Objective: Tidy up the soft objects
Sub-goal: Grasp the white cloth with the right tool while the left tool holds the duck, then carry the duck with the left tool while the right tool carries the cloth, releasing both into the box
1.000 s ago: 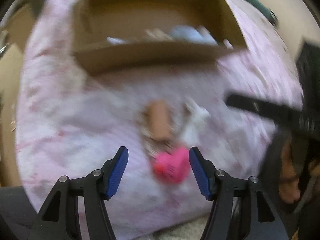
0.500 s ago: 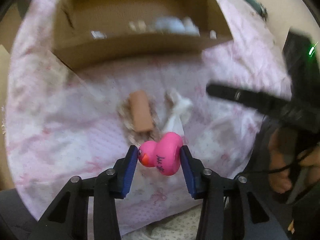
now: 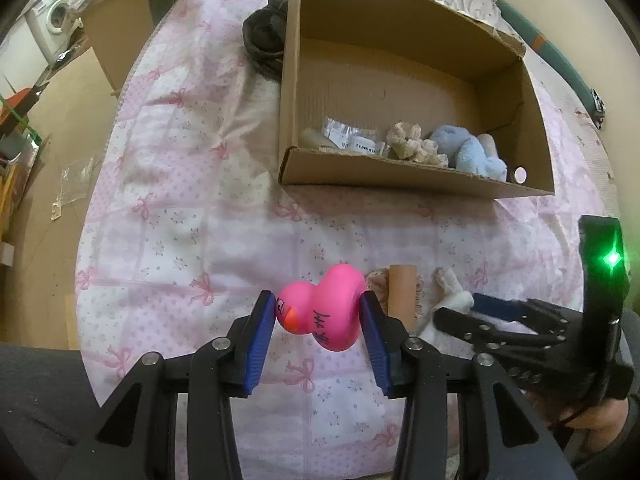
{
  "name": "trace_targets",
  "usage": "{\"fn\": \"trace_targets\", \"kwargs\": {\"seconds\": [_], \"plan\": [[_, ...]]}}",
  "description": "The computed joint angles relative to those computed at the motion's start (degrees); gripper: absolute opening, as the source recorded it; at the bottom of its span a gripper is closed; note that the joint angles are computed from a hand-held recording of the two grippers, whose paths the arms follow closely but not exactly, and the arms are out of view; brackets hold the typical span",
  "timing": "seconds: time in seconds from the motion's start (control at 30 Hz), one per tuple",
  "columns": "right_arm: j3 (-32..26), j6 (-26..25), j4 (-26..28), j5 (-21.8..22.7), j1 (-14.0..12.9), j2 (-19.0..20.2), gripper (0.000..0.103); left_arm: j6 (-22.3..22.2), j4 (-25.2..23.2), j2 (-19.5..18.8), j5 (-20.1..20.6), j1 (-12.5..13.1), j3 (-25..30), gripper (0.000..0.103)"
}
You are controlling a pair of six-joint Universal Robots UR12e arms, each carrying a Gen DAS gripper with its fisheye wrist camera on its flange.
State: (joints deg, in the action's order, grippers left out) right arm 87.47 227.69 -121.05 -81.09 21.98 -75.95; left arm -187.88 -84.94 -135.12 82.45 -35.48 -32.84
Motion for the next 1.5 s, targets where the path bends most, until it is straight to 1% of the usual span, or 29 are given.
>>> {"fn": "trace_targets", "kwargs": {"seconds": [0.03,0.07,0.1,0.2,0.27,0.37,0.43,0.47,0.5,0.57,0.6,0.67,0.9,0.97,1.07,1.1,1.2,1.27,1.33,1.47,1.5], "plan": [[-0.34,-0.79,0.44,0.36,0.09,0.41,0.059,0.14,0.03,-0.09,0.39,-0.12,0.01,0.040],[-0.64,-1.46,0.68,0.52,0.22,0.73,0.051,0.26,0.09,0.02,0.46,-0.18,-0.25,0.040],[-0.88,-2.19,0.62,0.43,0.41,0.98,0.047,0.30,-0.04,-0.13,0.47,-0.22,-0.05,0.040],[-1.37,-3.82,0.80,-0.60,0.91,1.17,0.027,0.20,0.31,0.24,0.52,-0.26,-0.71,0.040],[-1.03,-4.21,0.07,-0.90,1.05,0.76,0.024,-0.15,0.29,0.12,0.46,-0.24,-0.53,0.040],[0.13,-2.96,-2.83,-2.50,1.26,-0.40,0.024,-0.60,0.76,0.19,0.42,-0.19,-0.69,0.040],[1.65,-0.68,-6.23,-4.18,1.29,-1.69,0.024,-0.67,1.08,0.34,0.64,-0.20,-0.91,0.040],[1.98,0.25,-6.88,-5.43,1.39,-2.16,0.024,-0.72,1.21,0.40,0.77,-0.21,-1.04,0.040],[2.17,0.61,-6.93,-6.00,1.42,-2.41,0.024,-0.78,1.19,0.41,0.81,-0.20,-1.09,0.040],[2.68,1.48,-7.01,-5.10,1.17,-2.61,0.024,-1.02,1.39,0.54,1.13,-0.23,-1.32,0.040],[2.82,2.31,-6.56,-5.78,1.31,-2.74,0.024,-1.16,1.60,0.60,1.43,-0.26,-1.44,0.040],[2.77,2.24,-6.84,-5.52,1.14,-2.75,0.024,-1.34,2.56,0.87,2.39,-0.35,-1.98,0.040],[2.63,2.83,-8.30,-7.04,1.51,-2.90,0.024,-2.67,4.79,1.61,4.28,-0.34,-3.34,0.040],[3.17,2.84,-9.34,-7.42,1.35,-3.34,0.024,-3.47,6.16,1.88,4.85,-0.30,-3.81,0.040],[3.18,2.54,-11.53,-9.41,1.68,-3.68,0.024,-4.58,10.27,2.75,6.85,-0.41,-5.31,0.040],[3.28,2.51,-12.77,-10.33,1.85,-3.87,0.024,-5.07,12.57,3.20,8.07,-0.50,-6.12,0.040],[3.55,2.38,-15.69,-13.41,2.28,-4.38,0.024,-5.56,16.17,3.60,9.23,-0.55,-6.74,0.040],[3.79,2.48,-17.20,-15.45,2.45,-4.81,0.024,-4.87,17.55,3.40,9.55,-0.60,-6.15,0.040],[3.98,2.61,-18.52,-16.89,2.37,-5.23,0.024,-3.96,18.64,2.78,8.89,-0.57,-4.82,0.039],[4.49,2.40,-21.05,-18.66,1.45,-6.06,0.024,0.01,19.20,-0.66,8.69,-0.85,1.59,0.040],[4.55,2.15,-21.42,-18.88,1.02,-6.17,0.024,0.91,19.08,-2.04,8.31,-0.88,4.02,0.040]]}}
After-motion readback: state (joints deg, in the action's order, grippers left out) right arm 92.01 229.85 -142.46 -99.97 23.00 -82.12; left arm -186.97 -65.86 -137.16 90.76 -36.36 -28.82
